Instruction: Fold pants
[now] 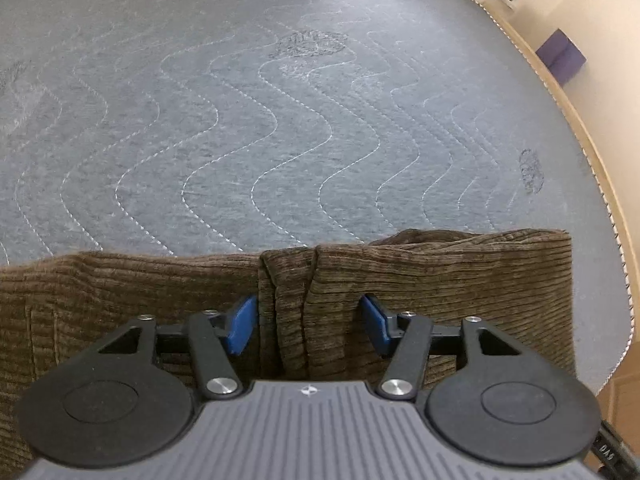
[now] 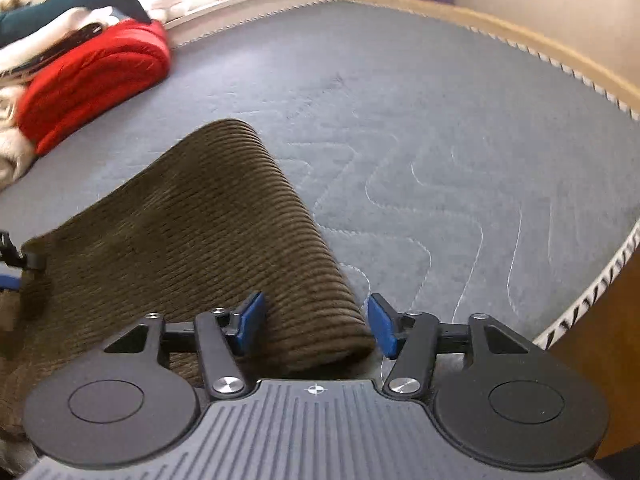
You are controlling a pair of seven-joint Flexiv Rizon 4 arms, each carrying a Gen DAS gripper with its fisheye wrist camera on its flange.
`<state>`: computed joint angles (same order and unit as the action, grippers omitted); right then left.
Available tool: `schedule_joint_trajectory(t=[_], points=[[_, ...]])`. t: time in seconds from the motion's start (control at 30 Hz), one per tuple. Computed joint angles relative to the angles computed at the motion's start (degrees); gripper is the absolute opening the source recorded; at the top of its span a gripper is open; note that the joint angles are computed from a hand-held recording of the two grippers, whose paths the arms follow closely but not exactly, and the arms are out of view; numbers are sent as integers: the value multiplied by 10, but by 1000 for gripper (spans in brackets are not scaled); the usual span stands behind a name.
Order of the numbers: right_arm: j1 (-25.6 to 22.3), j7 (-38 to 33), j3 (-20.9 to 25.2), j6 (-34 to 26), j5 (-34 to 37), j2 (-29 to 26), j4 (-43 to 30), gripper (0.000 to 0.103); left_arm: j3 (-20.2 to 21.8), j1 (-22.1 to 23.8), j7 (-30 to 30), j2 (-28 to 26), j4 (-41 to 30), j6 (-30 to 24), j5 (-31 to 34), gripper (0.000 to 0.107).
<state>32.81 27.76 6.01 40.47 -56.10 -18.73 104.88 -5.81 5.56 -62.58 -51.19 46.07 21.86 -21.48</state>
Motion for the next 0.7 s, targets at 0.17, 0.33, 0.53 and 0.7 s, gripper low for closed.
schedule_joint_trajectory(t=[0.17, 0.33, 0.53, 0.7], points=[[-12, 20, -3, 33, -4, 8, 19, 66, -37, 15, 105, 61, 113, 150, -42, 19], [-24, 40, -6, 81, -15, 5, 25, 72, -4, -1, 106, 61, 107, 137, -16, 27], [-26, 48, -12, 101, -13, 5, 31, 72, -32, 19, 167, 112, 189, 244, -47, 38], [-34, 86, -17, 132, -22, 7, 45, 70, -31, 28, 215, 143, 231, 210, -70, 42]])
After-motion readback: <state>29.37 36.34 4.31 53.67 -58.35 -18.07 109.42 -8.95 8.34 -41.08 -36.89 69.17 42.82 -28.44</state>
